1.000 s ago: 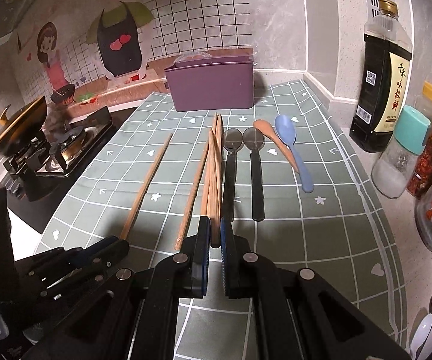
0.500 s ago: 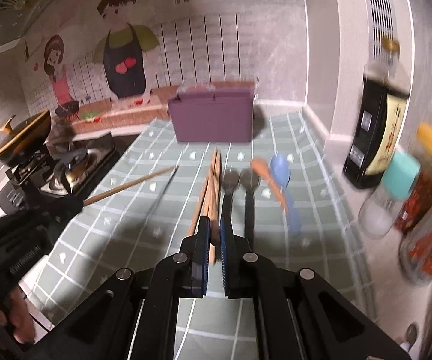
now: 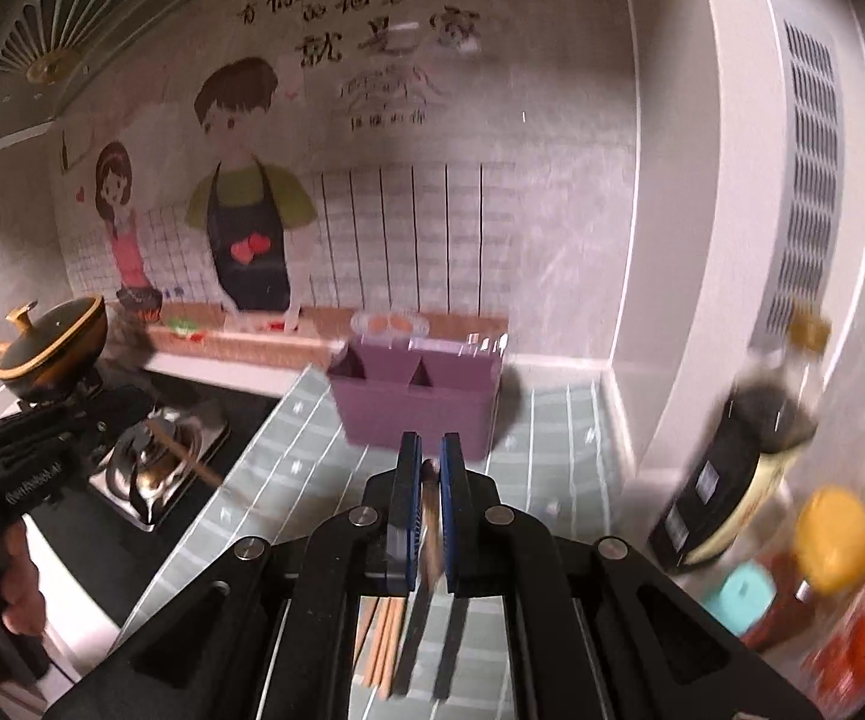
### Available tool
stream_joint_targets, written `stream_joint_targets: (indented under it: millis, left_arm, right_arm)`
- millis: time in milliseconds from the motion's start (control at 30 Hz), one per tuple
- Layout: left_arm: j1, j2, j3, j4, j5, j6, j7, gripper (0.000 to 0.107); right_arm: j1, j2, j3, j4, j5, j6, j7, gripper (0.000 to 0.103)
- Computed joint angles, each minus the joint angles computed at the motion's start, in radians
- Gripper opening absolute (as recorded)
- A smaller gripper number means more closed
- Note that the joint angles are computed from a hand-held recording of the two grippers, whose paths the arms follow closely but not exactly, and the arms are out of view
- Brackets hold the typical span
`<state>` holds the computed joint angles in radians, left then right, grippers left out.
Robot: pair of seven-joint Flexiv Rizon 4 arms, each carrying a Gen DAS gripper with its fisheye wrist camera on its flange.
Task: Organize utensils
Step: 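Lift both chopsticks into the purple holder and open both tools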
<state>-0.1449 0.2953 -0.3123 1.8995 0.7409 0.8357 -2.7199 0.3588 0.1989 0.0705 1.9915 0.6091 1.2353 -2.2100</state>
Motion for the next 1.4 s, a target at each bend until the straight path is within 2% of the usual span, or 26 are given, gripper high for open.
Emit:
stream_joint_targets:
  millis: [167, 200, 333, 467, 633, 767, 933, 1133, 1400]
  left_arm:
    - [-0.001, -0.039, 0.067, -0.096, -0.089, 0.068, 0.193, 0.007]
    - [0.002, -0.051, 0.08, -0.127, -0.111, 0.084, 0.243, 0.007]
    - [0.027, -0.089, 0.098, -0.211, -0.137, 0.145, 0.326, 0.007]
    - [0.059, -0.132, 0.102, -0.29, -0.095, 0.187, 0.34, 0.007]
    - [0.058, -0.209, 0.155, -0.348, -0.123, 0.26, 0.357, 0.007]
    - [0.041, -0.282, 0.197, -0.386, -0.151, 0.281, 0.397, 0.007]
    - [0.006, -0.356, 0.258, -0.403, -0.138, 0.312, 0.38, 0.007]
    - [-0.033, -0.437, 0.326, -0.421, -0.118, 0.348, 0.34, 0.007]
    - [-0.054, -0.541, 0.371, -0.412, -0.267, 0.378, 0.43, 0.007]
  right_arm:
    - [-0.003, -0.043, -0.009, -0.14, -0.048, -0.074, 0.026, 0.006]
    - [-0.009, -0.055, -0.002, -0.174, -0.07, -0.075, 0.037, 0.006]
    - [-0.027, -0.094, 0.026, -0.271, -0.13, -0.05, 0.075, 0.006]
    - [-0.037, -0.157, 0.058, -0.363, -0.218, 0.002, 0.156, 0.006]
    - [-0.041, -0.254, 0.093, -0.444, -0.358, 0.06, 0.277, 0.006]
    - [-0.046, -0.328, 0.109, -0.487, -0.448, 0.096, 0.362, 0.006]
    - [-0.051, -0.405, 0.128, -0.513, -0.524, 0.126, 0.411, 0.006]
    - [-0.086, -0.5, 0.172, -0.572, -0.528, 0.104, 0.437, 0.006]
    - [-0.107, -0.595, 0.19, -0.609, -0.518, 0.037, 0.464, 0.006]
